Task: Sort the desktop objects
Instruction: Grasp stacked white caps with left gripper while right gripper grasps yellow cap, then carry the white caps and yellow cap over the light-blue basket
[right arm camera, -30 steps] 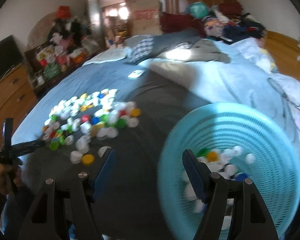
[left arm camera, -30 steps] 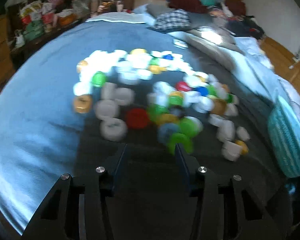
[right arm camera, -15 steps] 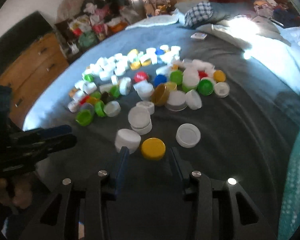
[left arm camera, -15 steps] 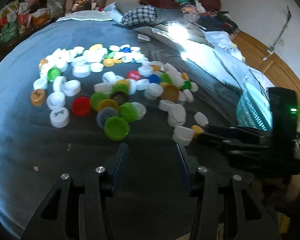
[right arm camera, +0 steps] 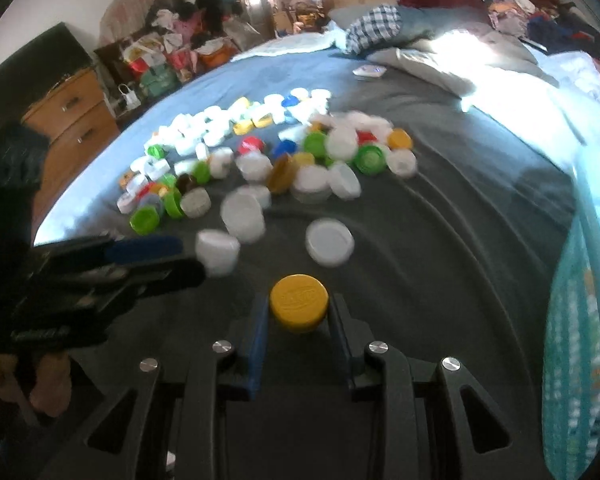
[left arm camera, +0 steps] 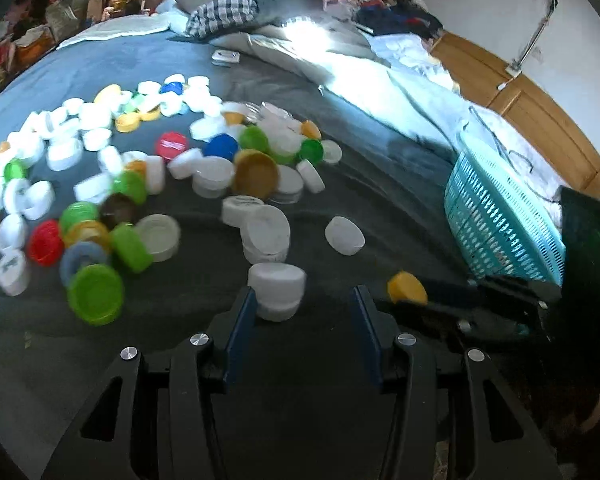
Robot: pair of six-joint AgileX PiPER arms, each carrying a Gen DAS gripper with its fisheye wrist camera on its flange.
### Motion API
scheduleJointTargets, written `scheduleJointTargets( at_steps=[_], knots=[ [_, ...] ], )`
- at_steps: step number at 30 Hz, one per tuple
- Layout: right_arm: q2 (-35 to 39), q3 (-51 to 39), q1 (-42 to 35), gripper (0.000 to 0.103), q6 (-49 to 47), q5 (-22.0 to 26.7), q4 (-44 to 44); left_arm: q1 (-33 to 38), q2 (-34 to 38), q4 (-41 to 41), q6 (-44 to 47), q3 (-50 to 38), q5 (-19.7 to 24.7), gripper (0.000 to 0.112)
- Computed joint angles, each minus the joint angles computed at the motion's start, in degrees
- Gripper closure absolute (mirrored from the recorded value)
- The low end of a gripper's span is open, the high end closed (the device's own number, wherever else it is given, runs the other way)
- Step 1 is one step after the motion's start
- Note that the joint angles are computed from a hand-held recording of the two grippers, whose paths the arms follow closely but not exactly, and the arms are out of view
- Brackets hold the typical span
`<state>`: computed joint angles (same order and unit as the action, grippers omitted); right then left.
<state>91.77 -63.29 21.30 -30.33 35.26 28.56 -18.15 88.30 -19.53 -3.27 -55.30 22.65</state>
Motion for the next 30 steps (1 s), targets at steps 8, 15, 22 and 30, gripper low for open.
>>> scheduleJointTargets(
  at_steps=[8,15,22,30],
  knots=[
    [-0.9,2.4,-1.7,0.071,-2.9,0.4,2.9,-2.4,2.0,16.1,-17.5,-1.7,-1.3,0.069],
    [-0.4,2.4,-2.3,0.071,-3.9,0.6,3.7,-1.9,1.8,17.3,-18.8,-1.2,-2.5,0.085],
    [-1.4,1.8,-2.7,0.071,-4.3,1.3,4.5,-2.0,-3.5,22.8,-23.4,-2.0,-0.9,0.085],
    [-5.0,-3.5,-1.3,0.071,7.0,3.5,-5.8,-7.1,-6.3,41.1,-41.1,-7.3,7.7,0.085]
  ],
)
